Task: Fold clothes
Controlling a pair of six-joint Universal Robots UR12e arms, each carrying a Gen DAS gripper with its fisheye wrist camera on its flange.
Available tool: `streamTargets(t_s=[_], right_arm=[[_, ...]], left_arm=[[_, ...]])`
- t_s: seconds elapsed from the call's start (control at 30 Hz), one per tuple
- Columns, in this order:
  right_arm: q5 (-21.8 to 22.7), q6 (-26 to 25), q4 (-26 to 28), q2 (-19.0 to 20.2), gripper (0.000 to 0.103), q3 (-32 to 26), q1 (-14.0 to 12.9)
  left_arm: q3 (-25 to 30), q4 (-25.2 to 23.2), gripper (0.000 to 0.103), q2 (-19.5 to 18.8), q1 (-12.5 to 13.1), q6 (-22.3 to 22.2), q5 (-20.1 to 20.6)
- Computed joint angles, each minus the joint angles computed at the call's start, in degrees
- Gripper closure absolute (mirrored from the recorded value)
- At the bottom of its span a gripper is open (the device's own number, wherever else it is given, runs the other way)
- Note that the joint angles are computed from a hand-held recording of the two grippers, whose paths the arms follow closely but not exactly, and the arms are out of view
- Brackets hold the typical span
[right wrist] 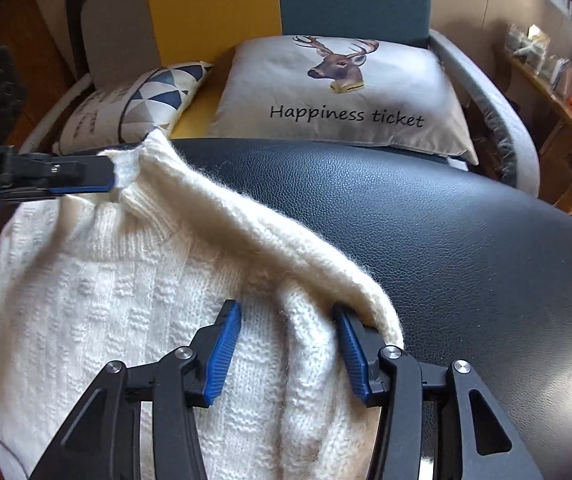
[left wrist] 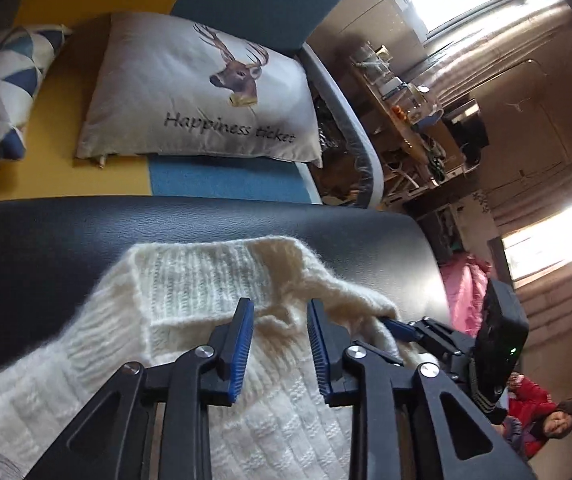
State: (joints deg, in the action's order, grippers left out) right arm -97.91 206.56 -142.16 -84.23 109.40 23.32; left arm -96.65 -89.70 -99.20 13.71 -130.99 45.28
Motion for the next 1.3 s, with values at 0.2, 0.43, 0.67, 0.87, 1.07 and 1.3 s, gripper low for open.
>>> streamTargets(t_s=[0.2,0.43,0.67,0.87,1.07,1.3], right_arm=[[0.5,-1.7,-0.7,0.4,0.051,-0.1,0.2],[1.0,-2.0,-3.4,0.1,0.051,1.1,0.1],[0.4,-1.7,-3.5,0.1,0.051,1.0,0.5],[-1.0,-0.9,-3.1,0.3,0.051,0.7,1.0],[-2.3,-0.4,0.3,0.8,0.05,-1.1,1.6],[14.0,0.2,-9.2,1.6,0.039,-3.3,-0.2]], left_arm=[[1.8,-2.3,0.074,-1.5,-2.5,4.0,2.6],[-1.1,3.3,0.1,1.4,-4.0,10.1,-1.7],[-4.5,19.3,0.095,1.3,-5.4,-2.7,6.9],[-8.6,22.8,0.087,5.9,0.3,-7.6,1.6],[-18.6,27.2,0.087,14.7,8.4,-5.7,2.5],[-21.5,29.0,0.087,16.6,11.8,-7.4,3.6]])
